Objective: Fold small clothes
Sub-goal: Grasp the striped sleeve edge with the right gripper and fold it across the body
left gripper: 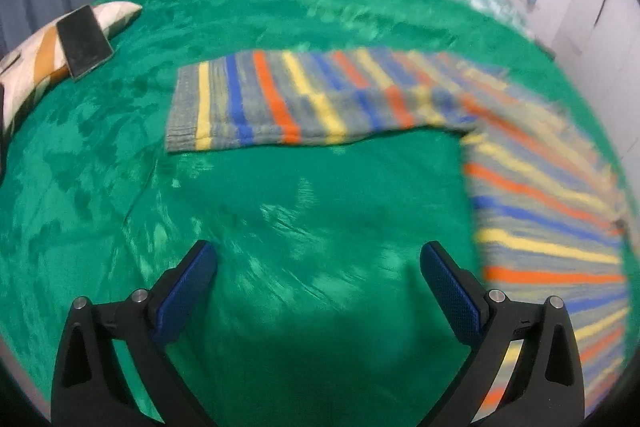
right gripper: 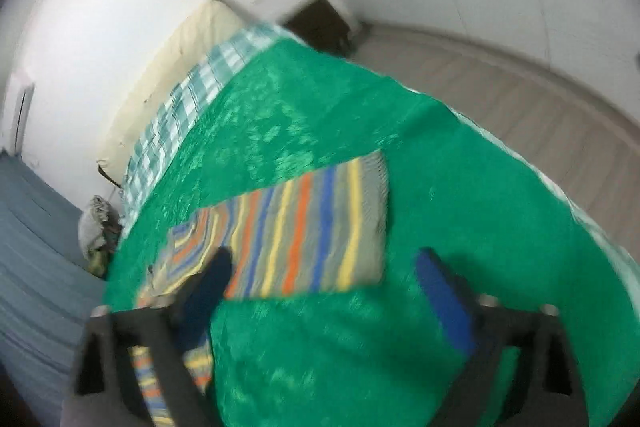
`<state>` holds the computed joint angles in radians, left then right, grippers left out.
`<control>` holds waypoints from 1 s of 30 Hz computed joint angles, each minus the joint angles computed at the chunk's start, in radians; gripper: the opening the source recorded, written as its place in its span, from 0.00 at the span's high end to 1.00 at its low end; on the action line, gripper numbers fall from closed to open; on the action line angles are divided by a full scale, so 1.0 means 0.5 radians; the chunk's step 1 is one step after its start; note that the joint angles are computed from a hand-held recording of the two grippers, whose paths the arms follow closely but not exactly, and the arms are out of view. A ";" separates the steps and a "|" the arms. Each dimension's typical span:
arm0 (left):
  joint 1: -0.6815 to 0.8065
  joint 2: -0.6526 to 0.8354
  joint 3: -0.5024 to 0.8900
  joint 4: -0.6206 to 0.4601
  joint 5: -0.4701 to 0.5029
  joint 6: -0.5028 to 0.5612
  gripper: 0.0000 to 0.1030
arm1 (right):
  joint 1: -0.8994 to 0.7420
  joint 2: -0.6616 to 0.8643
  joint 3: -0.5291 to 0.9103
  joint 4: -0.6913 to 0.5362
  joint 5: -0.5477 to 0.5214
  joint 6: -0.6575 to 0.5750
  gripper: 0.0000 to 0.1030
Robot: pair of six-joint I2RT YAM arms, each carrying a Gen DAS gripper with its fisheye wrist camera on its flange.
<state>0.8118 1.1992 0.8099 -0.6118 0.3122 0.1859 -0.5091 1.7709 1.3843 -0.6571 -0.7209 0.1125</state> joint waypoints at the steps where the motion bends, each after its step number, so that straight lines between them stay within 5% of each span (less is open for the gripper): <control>1: 0.024 -0.081 -0.005 -0.043 0.054 -0.020 0.01 | -0.008 0.120 0.119 -0.073 -0.049 -0.015 0.26; 3: 0.059 -0.222 -0.015 -0.116 0.127 -0.074 0.01 | 0.005 0.306 0.312 -0.208 -0.134 -0.066 0.36; 8: 0.069 -0.401 -0.119 -0.095 0.079 -0.208 0.01 | 0.124 0.538 0.580 -0.375 0.120 -0.089 0.50; 10: 0.048 -0.382 -0.201 -0.035 -0.009 -0.198 0.01 | 0.164 0.593 0.657 -0.448 0.153 -0.097 0.90; 11: 0.051 -0.365 -0.225 -0.031 -0.037 -0.187 0.01 | 0.200 0.605 0.701 -0.504 0.233 -0.130 0.98; 14: 0.141 -0.373 -0.304 0.010 -0.032 -0.137 0.01 | 0.328 0.391 0.630 -0.394 0.648 -0.180 0.98; 19: 0.281 -0.358 -0.294 0.101 0.056 -0.187 0.01 | 0.618 0.110 0.784 -0.486 0.808 -0.241 0.98; 25: 0.361 -0.231 -0.251 0.150 0.154 -0.231 0.01 | 1.287 0.193 1.364 -0.758 0.523 -0.066 0.98; 28: 0.418 -0.215 -0.243 0.150 0.189 -0.212 0.01 | 1.540 0.370 1.470 -0.638 0.161 0.108 0.96; 29: 0.443 -0.192 -0.234 0.143 0.198 -0.200 0.01 | 1.589 0.398 1.430 -0.563 0.084 0.165 0.84; 30: 0.456 -0.171 -0.226 0.134 0.205 -0.195 0.01 | 1.645 0.422 1.390 -0.512 0.055 0.241 0.55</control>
